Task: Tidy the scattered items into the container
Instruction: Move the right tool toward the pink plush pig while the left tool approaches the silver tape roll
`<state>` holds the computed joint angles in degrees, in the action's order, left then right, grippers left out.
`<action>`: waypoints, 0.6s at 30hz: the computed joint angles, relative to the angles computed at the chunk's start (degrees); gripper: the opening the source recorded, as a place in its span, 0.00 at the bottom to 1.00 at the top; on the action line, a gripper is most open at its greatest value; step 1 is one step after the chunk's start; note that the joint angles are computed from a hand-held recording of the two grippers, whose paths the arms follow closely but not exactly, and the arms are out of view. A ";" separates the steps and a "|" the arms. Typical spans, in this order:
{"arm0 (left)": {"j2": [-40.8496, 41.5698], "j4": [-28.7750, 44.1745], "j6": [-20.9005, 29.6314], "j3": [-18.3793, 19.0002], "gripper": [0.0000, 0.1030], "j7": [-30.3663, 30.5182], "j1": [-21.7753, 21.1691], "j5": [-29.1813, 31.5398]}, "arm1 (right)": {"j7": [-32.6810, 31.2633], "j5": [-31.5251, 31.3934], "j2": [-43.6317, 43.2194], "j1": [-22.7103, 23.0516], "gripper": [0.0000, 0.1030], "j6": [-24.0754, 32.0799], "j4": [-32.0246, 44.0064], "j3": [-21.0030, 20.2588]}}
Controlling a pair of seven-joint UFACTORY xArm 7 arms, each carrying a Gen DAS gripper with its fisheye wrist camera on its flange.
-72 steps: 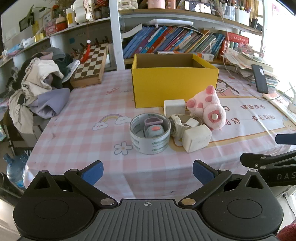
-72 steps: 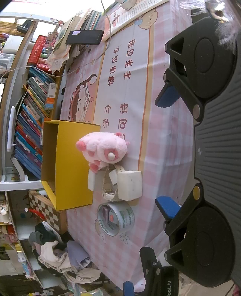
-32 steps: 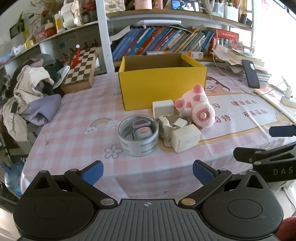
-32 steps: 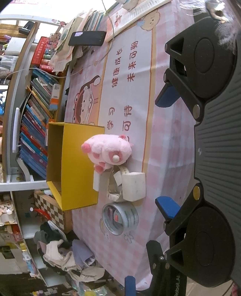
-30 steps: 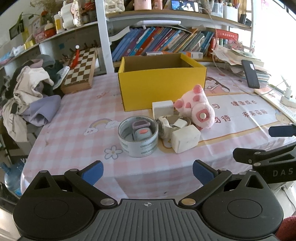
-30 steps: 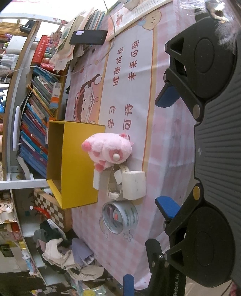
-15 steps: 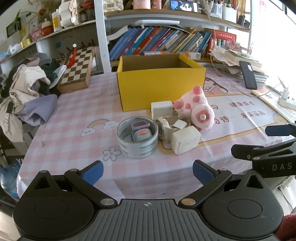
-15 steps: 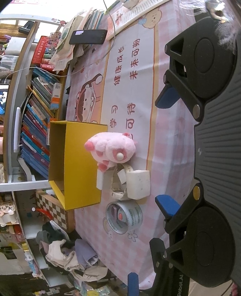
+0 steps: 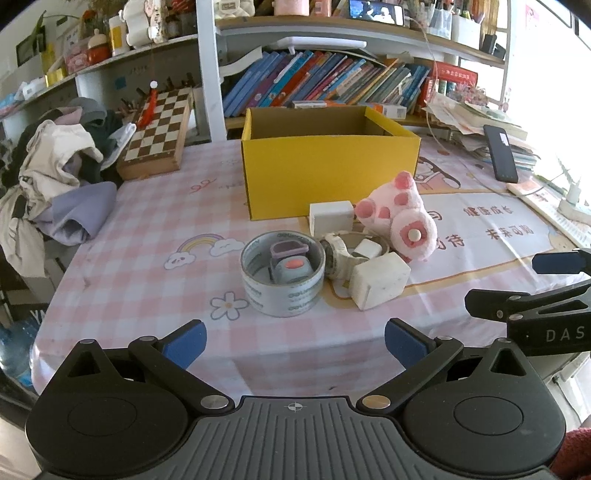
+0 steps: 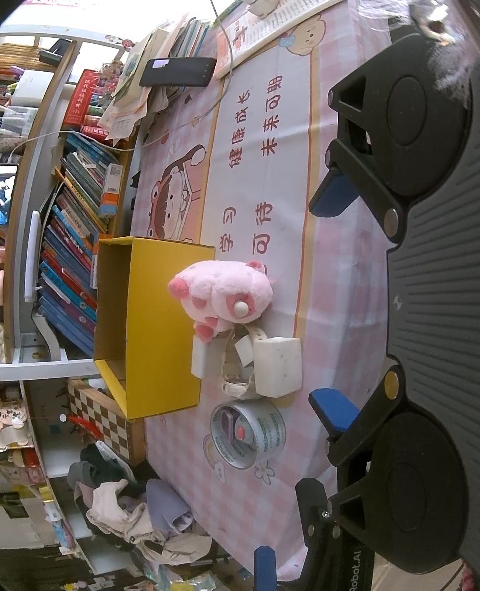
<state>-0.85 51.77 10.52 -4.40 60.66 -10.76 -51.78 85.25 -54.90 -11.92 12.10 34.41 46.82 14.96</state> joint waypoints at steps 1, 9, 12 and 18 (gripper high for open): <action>0.15 0.17 0.14 0.05 1.00 0.24 0.05 -0.19 | 0.00 0.00 0.00 0.01 0.98 0.00 0.00 -0.01; 1.65 3.24 7.22 0.43 1.00 11.07 2.06 -5.23 | 0.04 -0.31 1.12 -0.16 0.95 0.65 1.23 -0.30; 2.50 4.07 7.52 0.10 1.00 10.41 2.66 -4.51 | 0.17 -0.31 1.90 -0.16 0.94 0.66 1.86 -0.90; 4.14 5.61 7.95 -0.77 1.00 9.43 3.65 -3.12 | -1.44 -0.27 3.56 0.01 0.94 -0.53 3.06 -2.22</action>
<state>3.29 57.39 18.46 -5.17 70.09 -7.11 -54.90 83.81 -55.17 -8.36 12.11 33.89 49.88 12.74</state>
